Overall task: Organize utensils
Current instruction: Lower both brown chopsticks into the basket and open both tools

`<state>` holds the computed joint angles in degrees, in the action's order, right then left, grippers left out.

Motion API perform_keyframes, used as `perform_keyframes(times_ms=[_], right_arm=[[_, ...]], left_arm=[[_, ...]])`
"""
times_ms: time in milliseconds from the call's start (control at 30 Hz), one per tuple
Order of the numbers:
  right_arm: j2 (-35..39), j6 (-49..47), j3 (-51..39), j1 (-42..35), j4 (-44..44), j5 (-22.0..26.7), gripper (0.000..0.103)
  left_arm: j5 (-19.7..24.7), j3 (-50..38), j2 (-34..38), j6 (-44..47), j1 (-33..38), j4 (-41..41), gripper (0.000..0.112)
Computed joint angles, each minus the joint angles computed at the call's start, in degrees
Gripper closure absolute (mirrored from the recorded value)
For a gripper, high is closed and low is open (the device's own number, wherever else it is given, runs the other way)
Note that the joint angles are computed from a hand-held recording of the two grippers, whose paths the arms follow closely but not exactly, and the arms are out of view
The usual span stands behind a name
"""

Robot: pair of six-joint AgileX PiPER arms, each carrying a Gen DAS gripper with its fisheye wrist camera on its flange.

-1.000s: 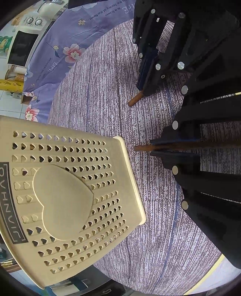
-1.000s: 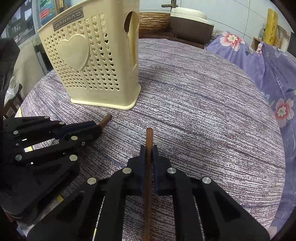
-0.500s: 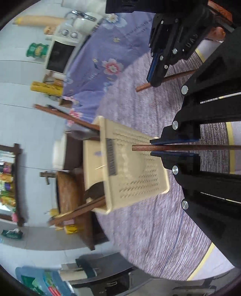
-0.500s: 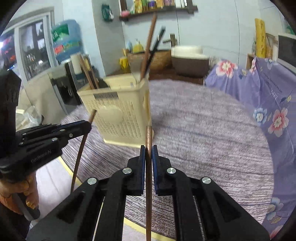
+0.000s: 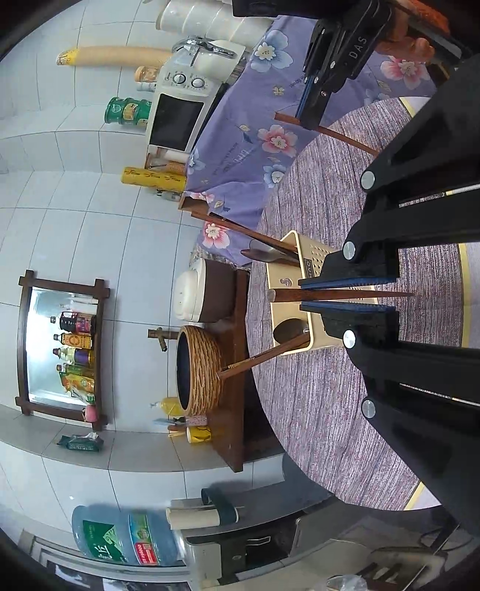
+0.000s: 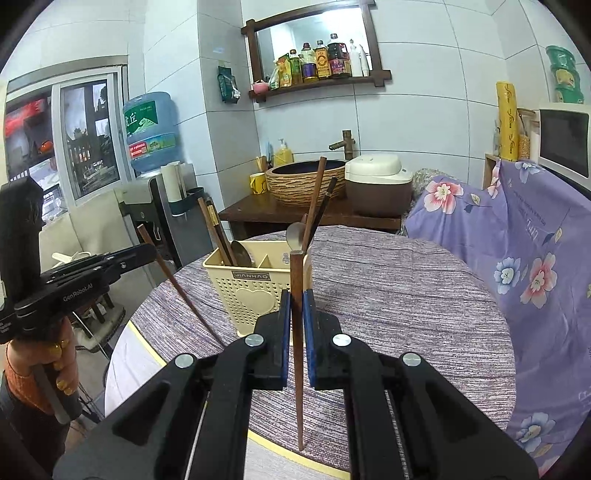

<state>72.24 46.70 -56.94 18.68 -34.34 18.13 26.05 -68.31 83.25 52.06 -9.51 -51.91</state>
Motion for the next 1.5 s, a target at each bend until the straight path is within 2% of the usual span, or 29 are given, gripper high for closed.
perform_keyframes(times_ms=[167,300,533,633,700,833,900,1000,1067,1100,1200,1367,1500], right_arm=[[-0.47,2.37,-0.33,1.03,-2.31,0.48,0.095],[0.11,-0.44,-1.92,0.79,0.35,0.17,0.095],[2.58,-14.8,-9.36,-0.63,13.93,0.71,0.095],[4.62,-21.91,-16.49,-1.39,20.29,2.42,0.095],[6.57,-23.45,-22.39,-1.68,21.51,3.91,0.095],[13.38,-21.92,-37.78,-1.22,17.79,8.1,0.095],[16.63,-20.15,-43.28,-1.15,15.62,9.28,0.095],[20.72,-16.62,-48.01,-0.6,10.63,9.99,0.095],[22.67,-15.58,-47.56,-1.0,10.6,9.16,0.095],[22.99,-14.03,-46.35,-1.02,9.11,8.31,0.095],[24.07,-7.83,-41.83,-0.54,2.2,5.71,0.095],[26.21,-4.76,-37.07,-1.66,1.07,2.87,0.095],[27.79,-7.25,-35.79,-2.69,4.7,1.43,0.095]], left_arm=[[0.34,0.11,-0.47,1.47,0.8,-1.62,0.104],[1.42,-1.04,-0.23,1.81,1.59,-2.01,0.104],[3.59,-4.41,-0.6,1.97,2.76,-1.81,0.104],[7.16,-9.91,0.1,0.56,4.36,-1.9,0.104],[7.66,-14.16,0.55,-1.31,4.45,-0.87,0.104],[6.35,-25.28,3.83,-10.16,2.12,6.92,0.104],[5.37,-30.84,6.68,-15.82,0.25,12.38,0.104],[3.44,-34.34,10.16,-21.13,-2.13,18.04,0.104],[2.66,-34.74,12.61,-22.56,-2.99,19.07,0.104],[0.99,-33.36,13.04,-22.25,-3.36,19.02,0.111],[-3.06,-29.08,14.62,-20.75,-4.15,18.41,0.111],[-3.73,-27.71,17.64,-19.99,-3.52,17.12,0.111],[-3.3,-27.59,18.19,-18.08,-2.89,15.47,0.111]])
